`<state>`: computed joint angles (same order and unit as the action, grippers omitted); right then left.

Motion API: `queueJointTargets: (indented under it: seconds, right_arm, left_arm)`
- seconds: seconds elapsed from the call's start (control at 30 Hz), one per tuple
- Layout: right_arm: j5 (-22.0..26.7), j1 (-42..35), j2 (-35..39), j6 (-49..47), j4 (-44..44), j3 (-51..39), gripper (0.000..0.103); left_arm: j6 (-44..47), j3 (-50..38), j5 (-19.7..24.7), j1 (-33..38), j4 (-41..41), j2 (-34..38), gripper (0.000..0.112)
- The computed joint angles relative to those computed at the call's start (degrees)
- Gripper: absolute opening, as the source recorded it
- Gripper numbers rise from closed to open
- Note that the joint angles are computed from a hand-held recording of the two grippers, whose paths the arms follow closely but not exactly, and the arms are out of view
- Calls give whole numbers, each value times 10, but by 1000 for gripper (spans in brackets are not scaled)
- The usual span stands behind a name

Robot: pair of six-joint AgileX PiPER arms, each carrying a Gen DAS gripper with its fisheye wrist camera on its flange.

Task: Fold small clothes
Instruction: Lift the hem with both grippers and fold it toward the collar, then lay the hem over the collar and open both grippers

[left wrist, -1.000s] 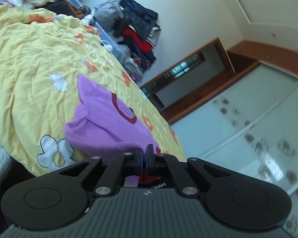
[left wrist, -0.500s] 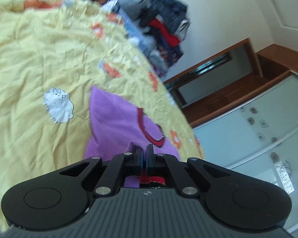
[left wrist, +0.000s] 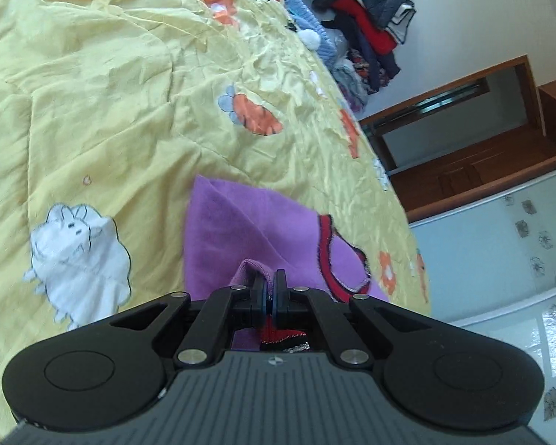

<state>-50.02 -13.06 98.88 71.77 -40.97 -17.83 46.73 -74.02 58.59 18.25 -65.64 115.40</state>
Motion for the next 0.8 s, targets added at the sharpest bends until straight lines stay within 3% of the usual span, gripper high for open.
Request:
queueJointTargets:
  seconds: [0.23, 0.3, 0.33, 0.37, 0.43, 0.53, 0.6, 0.67, 0.73, 0.8]
  right_arm:
    - [25, -9, 40, 85, -30, -61, 10]
    - [15, -21, 59, 124, -59, -82, 27]
    - [15, -19, 56, 116, -54, -84, 39]
    - [20, -11, 45, 98, -36, -80, 60]
    - [27, -5, 18, 79, -34, -74, 81]
    - [81, 29, -74, -24, 10, -37, 80]
    - [152, 61, -144, -82, 27, -17, 80]
    - [206, 97, -180, -155, 67, -5, 74]
    - [211, 100, -170, -164, 46, -7, 62]
    - [191, 95, -139, -188, 52, -19, 54]
  left_arm:
    - [-83, -92, 6, -11, 6, 87, 2]
    - [-105, -102, -30, -16, 10, 91, 8]
    - [-109, -107, -38, -13, 0, 96, 10]
    - [-104, -112, -38, -8, -18, 100, 17]
    - [-93, -97, -56, 0, -29, 82, 18]
    - [3, -40, -40, 3, -36, 17, 18]
    - [74, 11, -40, -8, -24, -35, 18]
    - [122, 58, -114, -46, 7, -85, 18]
    - [178, 79, -205, -95, 33, -100, 18]
    - [166, 54, -230, -120, 69, -70, 19]
